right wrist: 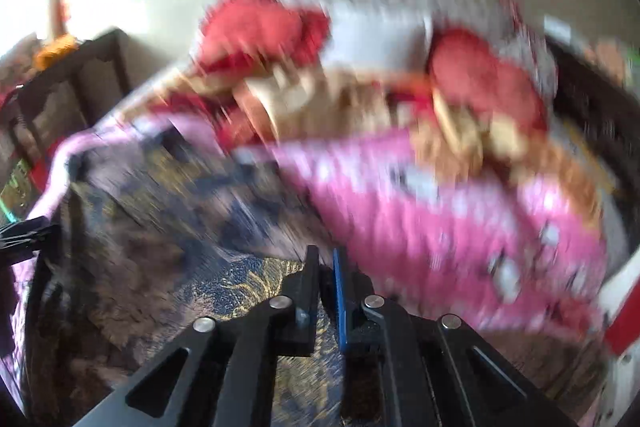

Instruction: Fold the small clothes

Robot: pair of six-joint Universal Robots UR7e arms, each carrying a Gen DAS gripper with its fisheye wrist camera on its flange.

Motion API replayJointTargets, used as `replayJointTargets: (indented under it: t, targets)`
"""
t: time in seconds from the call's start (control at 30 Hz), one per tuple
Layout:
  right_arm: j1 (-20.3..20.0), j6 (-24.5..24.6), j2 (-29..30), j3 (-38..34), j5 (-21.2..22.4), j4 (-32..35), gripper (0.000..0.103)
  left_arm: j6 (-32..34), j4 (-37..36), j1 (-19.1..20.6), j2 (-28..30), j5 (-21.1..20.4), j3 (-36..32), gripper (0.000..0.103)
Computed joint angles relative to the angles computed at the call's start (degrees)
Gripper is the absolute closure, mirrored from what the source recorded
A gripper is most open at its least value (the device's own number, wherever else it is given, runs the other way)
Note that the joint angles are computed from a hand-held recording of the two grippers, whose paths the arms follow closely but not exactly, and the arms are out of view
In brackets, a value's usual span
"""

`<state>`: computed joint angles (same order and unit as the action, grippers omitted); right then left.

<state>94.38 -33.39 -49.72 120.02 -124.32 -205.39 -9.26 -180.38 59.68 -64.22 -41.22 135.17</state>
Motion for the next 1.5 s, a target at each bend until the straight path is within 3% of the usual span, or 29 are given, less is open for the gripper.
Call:
replayJointTargets:
  t: [0.07,0.17,0.23,0.3,0.4,0.53,0.57,0.63,0.7,0.77,0.8,0.87,0.93,1.03,1.23,1.4,1.5]
  targets:
    - [-0.76,3.04,-0.64,0.69,-0.59,0.81,0.096,-0.17,2.12,0.48,0.92,1.1,-0.64,0.024]
    - [-1.04,4.68,-4.01,6.37,5.01,-5.85,0.09,2.58,-1.67,0.49,1.93,1.4,0.13,0.024]
    - [-1.39,6.09,-6.23,9.8,9.46,-3.72,0.09,2.9,-2.01,0.31,2.38,2.05,0.21,0.024]
    - [-0.72,6.83,-5.3,9.5,7.09,0.37,0.09,2.82,-2.67,0.01,2.62,2.63,0.79,0.024]
    - [-0.66,6.33,-0.26,7.59,-0.03,0.07,0.09,2.43,-1.96,-0.61,2.69,3.76,1.5,0.024]
    - [-2.98,13.24,-1.85,8.39,3.7,2.19,0.088,0.56,0.89,-1.51,0.92,4.84,3.18,0.024]
    - [-2.75,13.93,-2.43,8.76,3.88,2.46,0.085,-0.04,1.6,-1.67,0.23,4.91,3.65,0.024]
    - [-1.83,14.03,-3.59,10.1,4.09,2.08,0.059,-1.17,3.04,-1.95,-0.93,5.07,4.39,0.024]
    - [-0.52,12.42,-3.59,11.63,3.31,-0.45,0.048,-2.9,4.67,-2.45,-2.15,5.28,5.32,0.024]
    - [0.3,10.7,-2.69,11.94,1.42,-1.47,0.048,-4.81,6.72,-2.95,-3.29,5.3,5.77,0.024]
    - [0.67,10.82,-1.33,11.26,-1.66,-0.99,0.048,-6.01,7.93,-3.4,-3.93,5.33,6.11,0.024]
    - [-0.28,13.31,-0.98,10.73,-3.9,1.94,0.048,-8.26,10.52,-4.57,-5.5,5.03,6.87,0.024]
    - [-1.75,16.78,-2.24,11.66,-2.12,4.3,0.048,-9.64,12.28,-5.9,-6.71,5.04,7.57,0.024]
    - [-2.07,17.56,-4.66,14.75,0.63,0.78,0.048,-10.77,14.28,-7.7,-7.92,4.75,7.89,0.024]
    - [-3.83,17.61,-10.69,21.21,0.45,-5.21,0.048,-12.22,14.2,-10.97,-8.67,1.02,8.67,0.024]
    - [-9.87,21.3,-17.06,25.32,2.45,-6.73,0.048,-11.54,12.05,-10.32,-5.59,-5.28,6.76,0.024]
    - [-13.47,22.54,-20.57,26.97,4.06,-7.73,0.048,-11.76,12.22,-10.72,-3.49,-6.18,6.1,0.024]
